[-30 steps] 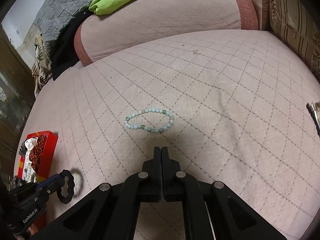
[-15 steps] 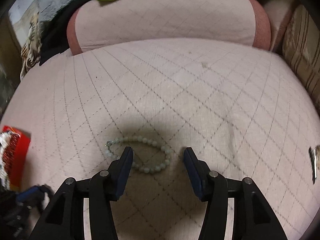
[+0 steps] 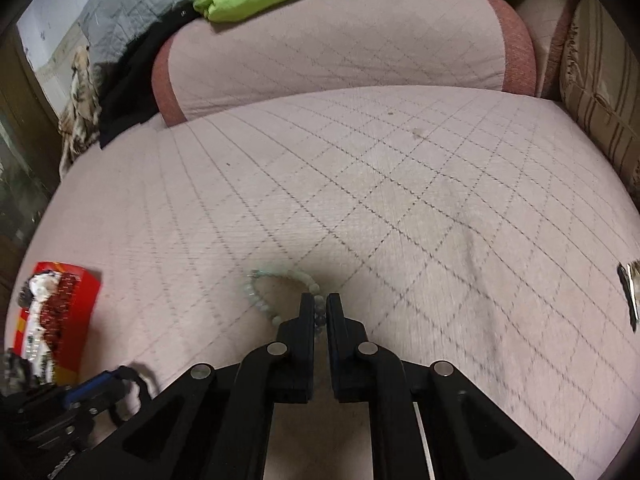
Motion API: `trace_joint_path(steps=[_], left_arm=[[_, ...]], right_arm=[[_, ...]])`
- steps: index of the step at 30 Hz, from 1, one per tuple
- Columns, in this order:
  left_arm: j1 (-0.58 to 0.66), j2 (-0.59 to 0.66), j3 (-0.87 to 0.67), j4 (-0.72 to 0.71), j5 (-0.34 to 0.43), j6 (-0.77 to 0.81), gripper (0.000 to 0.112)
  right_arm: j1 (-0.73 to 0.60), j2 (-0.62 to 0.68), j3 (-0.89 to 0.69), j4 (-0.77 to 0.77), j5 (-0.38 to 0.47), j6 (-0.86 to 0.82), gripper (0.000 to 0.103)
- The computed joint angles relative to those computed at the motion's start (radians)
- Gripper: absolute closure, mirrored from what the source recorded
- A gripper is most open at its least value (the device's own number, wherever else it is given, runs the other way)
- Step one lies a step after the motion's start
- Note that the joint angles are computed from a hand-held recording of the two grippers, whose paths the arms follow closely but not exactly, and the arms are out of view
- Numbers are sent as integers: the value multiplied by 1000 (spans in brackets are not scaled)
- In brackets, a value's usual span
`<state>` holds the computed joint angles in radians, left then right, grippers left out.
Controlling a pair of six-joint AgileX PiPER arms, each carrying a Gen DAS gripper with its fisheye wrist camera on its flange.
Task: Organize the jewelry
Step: 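Lift the black hair tie with the left tool while the right lifts the jade bracelet, then carry the hair tie with the left tool while the right carries the bracelet to the box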
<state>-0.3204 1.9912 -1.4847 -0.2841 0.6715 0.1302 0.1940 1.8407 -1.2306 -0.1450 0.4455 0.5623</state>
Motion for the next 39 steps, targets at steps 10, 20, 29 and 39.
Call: trace_joint_path(steps=[10,20,29,39], left_arm=[[-10,-198,174,32,-49,-15,105],[-37,-394,325,114,-66,-81,105],[-28,-534,414,124,-50,-92,105],[-15,-628,472,132,-40,-115,105]], right_arm=[[118,-185,109,-207,88,266,96],[327,-330,172,-390,290,504,96],[505,-374,155,-459,467,621,96],[650,-380,111,-511,611,698,96]])
